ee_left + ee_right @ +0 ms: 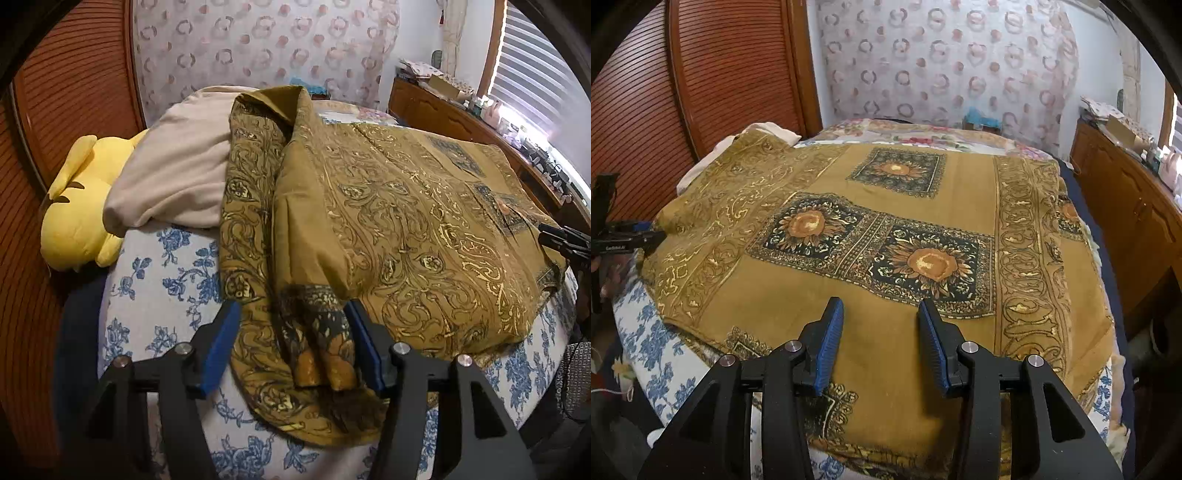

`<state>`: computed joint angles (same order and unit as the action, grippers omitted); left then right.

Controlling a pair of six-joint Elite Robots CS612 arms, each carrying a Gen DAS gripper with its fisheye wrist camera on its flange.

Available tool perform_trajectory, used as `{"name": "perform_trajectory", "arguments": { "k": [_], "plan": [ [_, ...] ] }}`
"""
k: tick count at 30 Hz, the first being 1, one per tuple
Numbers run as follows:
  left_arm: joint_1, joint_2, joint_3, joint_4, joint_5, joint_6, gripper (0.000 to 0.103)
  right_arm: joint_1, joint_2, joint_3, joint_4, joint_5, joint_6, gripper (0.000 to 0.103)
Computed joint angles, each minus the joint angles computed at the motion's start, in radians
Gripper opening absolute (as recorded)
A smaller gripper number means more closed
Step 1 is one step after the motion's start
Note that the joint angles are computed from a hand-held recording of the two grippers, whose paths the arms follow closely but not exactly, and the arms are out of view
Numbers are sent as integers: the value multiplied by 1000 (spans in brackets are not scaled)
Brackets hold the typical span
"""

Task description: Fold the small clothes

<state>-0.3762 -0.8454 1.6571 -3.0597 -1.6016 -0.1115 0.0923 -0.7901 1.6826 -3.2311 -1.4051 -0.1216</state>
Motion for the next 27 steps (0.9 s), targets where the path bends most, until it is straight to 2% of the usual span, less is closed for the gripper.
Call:
{"name": "perform_trajectory", "arguments": {
  "k": [5, 8, 16, 18, 22, 27],
  "plan": [
    [-13, 8, 10, -46, 49, 21, 63, 1, 4, -7, 25, -1, -6, 52],
    [-11, 9, 11, -51, 47, 17, 63, 2, 8, -7, 25, -1, -10, 56],
    [-6, 1, 14, -34, 27, -3, 63, 10, 11, -10, 29, -38, -26, 56],
    [0, -6, 24, -59, 8, -12, 63, 9, 13, -13, 31, -32, -22, 56],
    [9, -17, 37, -91, 32, -33, 63, 3, 13, -12, 30, -18, -15, 56],
    [27, -6, 9, -31, -8, -69, 63, 2, 13, -12, 27, -16, -12, 56]
  ]
}}
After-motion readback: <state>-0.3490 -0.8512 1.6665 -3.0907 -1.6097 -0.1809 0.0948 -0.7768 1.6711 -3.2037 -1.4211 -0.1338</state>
